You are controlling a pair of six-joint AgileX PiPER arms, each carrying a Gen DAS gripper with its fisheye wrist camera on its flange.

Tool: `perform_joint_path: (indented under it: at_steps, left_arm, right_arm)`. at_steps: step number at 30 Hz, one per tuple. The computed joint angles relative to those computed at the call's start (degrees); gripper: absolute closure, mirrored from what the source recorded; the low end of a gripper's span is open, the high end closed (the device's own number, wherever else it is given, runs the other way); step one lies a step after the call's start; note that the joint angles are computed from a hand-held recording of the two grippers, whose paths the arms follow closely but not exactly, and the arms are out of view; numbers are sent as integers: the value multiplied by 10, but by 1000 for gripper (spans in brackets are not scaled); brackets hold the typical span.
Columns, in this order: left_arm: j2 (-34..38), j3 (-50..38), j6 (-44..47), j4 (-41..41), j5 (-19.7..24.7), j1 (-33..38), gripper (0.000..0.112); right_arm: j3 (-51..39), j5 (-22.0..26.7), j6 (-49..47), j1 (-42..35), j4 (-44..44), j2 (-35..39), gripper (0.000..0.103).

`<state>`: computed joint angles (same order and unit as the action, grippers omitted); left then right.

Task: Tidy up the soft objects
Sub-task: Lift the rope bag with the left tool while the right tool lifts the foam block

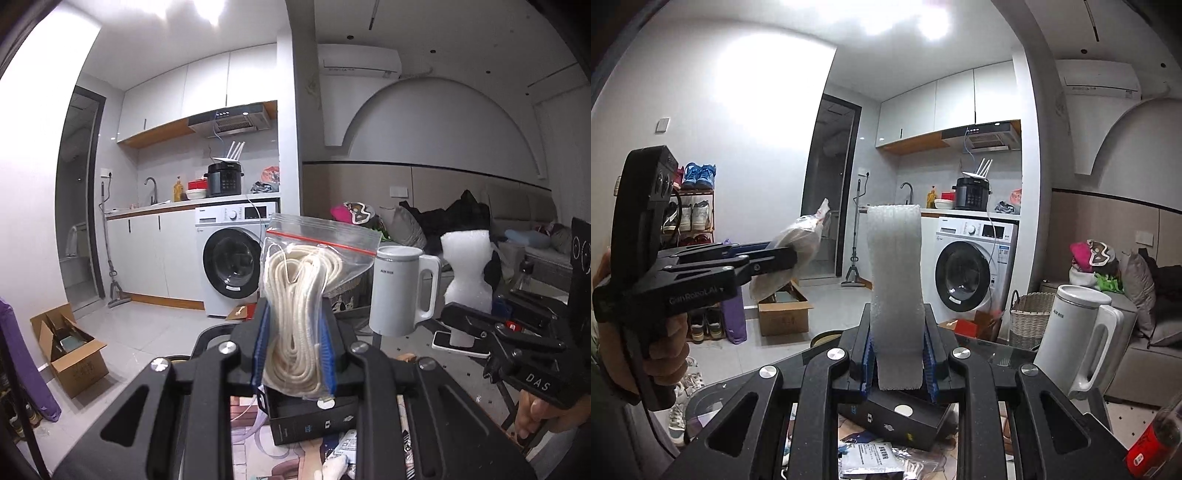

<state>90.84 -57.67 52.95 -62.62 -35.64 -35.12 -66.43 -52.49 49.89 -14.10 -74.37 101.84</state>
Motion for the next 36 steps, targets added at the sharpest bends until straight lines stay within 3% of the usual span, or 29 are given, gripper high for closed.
perform_joint_path:
  at_steps: [11,19,26,36]
  left_arm:
    - [33,-50,22,-31,10,3,89]
    - [96,-121,-9,-16,45,40,89]
    - [188,-255,121,-176,85,76,89]
    - [261,-357,225,-285,101,93,89]
  right_arm:
    - [-25,9,40,5,-3,13,81]
    - [-117,89,90,51,9,65,81]
    - [-240,172,174,97,-27,139,81]
    - [-335,237,233,134,-58,201,81]
